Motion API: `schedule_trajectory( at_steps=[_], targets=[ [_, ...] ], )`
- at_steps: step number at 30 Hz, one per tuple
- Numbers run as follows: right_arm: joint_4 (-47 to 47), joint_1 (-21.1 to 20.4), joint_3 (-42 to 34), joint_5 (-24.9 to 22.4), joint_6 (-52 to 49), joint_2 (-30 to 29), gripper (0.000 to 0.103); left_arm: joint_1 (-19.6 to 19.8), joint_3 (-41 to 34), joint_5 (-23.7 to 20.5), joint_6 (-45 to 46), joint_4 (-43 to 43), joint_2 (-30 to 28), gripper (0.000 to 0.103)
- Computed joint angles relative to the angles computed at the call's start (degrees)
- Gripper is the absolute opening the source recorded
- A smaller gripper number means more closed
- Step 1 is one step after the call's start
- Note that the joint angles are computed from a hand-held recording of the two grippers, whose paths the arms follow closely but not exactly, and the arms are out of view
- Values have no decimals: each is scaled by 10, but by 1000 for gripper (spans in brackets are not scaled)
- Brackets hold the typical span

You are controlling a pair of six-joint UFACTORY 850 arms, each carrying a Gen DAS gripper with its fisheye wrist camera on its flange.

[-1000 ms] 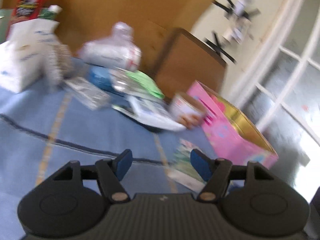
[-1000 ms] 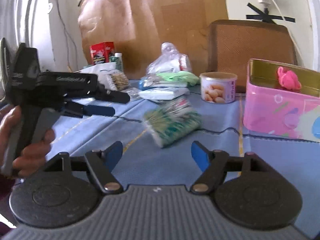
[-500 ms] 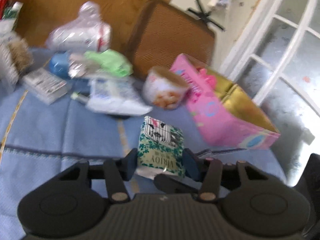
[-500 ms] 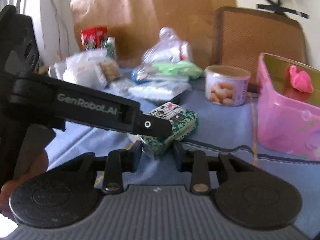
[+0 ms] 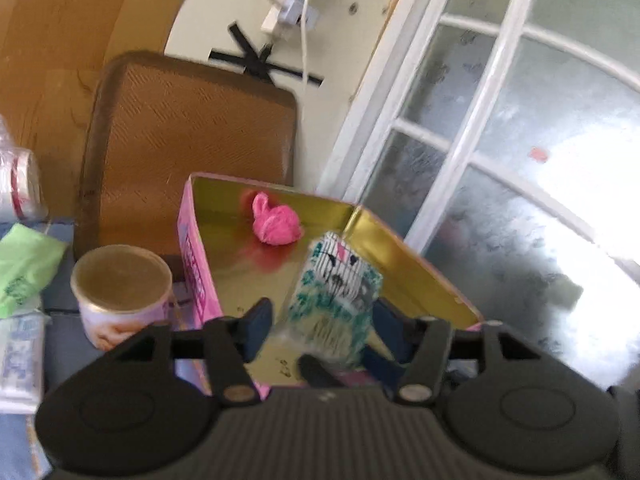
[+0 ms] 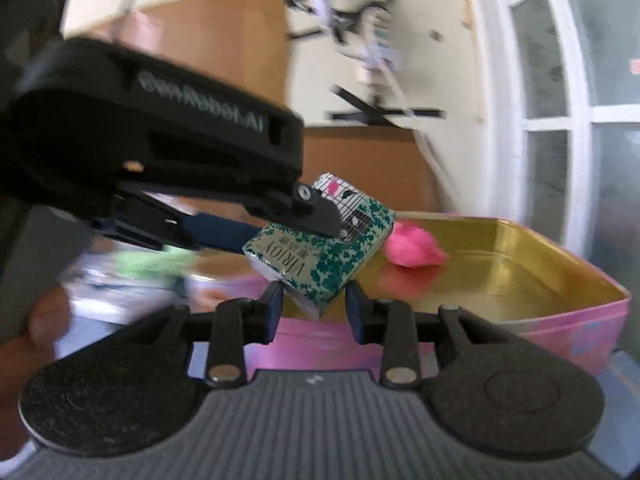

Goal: Organize soft objects
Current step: 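Carry the tissue pack into the pink tin and open the left gripper, then grasp the white wipes packet with the right gripper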

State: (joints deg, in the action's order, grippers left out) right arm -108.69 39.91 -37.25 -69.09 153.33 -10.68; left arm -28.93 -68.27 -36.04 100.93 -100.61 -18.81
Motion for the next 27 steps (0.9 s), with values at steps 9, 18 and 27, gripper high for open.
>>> schedule_trajectory(
  at_steps=[9,18,27],
  targets=[
    [-10,-8,36,-41,108,25,53,89,109,-38,95,-66,60,61],
    [-286,-61,-67,254,230,-17,53,218,162,26,100,-175,51,62],
    [-122,-44,-248,311,-28,-149,92,269,171,-63,34,-207,34,73]
  ],
)
